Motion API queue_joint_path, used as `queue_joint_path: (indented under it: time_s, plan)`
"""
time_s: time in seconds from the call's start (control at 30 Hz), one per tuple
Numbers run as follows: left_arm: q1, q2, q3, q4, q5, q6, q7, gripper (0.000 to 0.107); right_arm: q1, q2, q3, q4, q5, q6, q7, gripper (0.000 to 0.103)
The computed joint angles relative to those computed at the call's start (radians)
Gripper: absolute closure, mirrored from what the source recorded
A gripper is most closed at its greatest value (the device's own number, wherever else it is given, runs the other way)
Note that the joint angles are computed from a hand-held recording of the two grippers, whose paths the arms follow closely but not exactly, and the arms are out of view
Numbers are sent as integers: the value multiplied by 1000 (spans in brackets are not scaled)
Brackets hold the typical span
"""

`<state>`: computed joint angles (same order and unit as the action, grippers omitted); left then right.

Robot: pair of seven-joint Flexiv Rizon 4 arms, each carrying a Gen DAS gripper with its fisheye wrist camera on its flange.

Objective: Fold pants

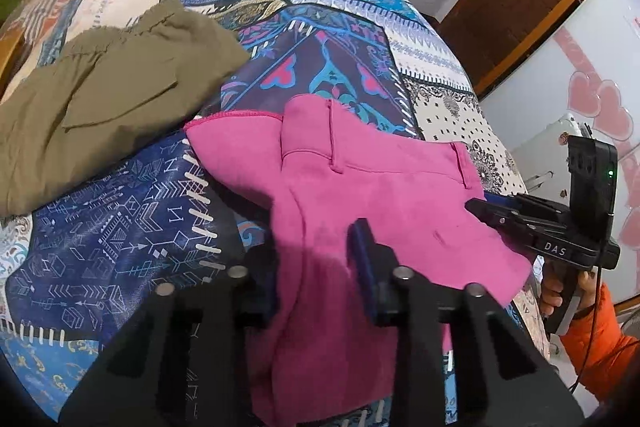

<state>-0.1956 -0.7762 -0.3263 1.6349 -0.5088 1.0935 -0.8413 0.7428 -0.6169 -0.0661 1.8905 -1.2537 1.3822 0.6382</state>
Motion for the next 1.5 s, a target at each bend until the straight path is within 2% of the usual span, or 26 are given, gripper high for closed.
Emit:
queue_joint_path:
  time_s: [0.07,0.2,0.37,0.57,0.73,0.93,1.07,1.27,1.5]
  plan:
    - [2,7,-4,10,-4,13,-1,82,7,10,-5,5,-12,-17,13,86]
    - [13,38,-21,48,-14,49,16,89,-5,37,-16,15,-121,-14,123,90]
    - [43,98,-68,122,-48,110,75,91,-28,68,54,-1,-113,-119,67,92]
    - [96,182,-143,219,-132,195,163,91,-14,103,105,-35,-86,-238,-21,93]
    - [151,250,-209,286,-241,243,255,91,-1,118,120,-63,-85,-288,-58,93]
    - [177,320,-241,323,-410,278,394,91,15,108,122,-134,-76,-332,-117,93]
    - [166,337,-217,311,-495,284,463,91,30,74,108,-210,-56,-345,-179,93]
    - [137,326,-141,249,-567,263,511,91,46,0,63,-338,-29,-319,-252,93]
    - [104,269,-46,148,-570,252,511,91,69,-128,6,-531,86,-283,-411,93]
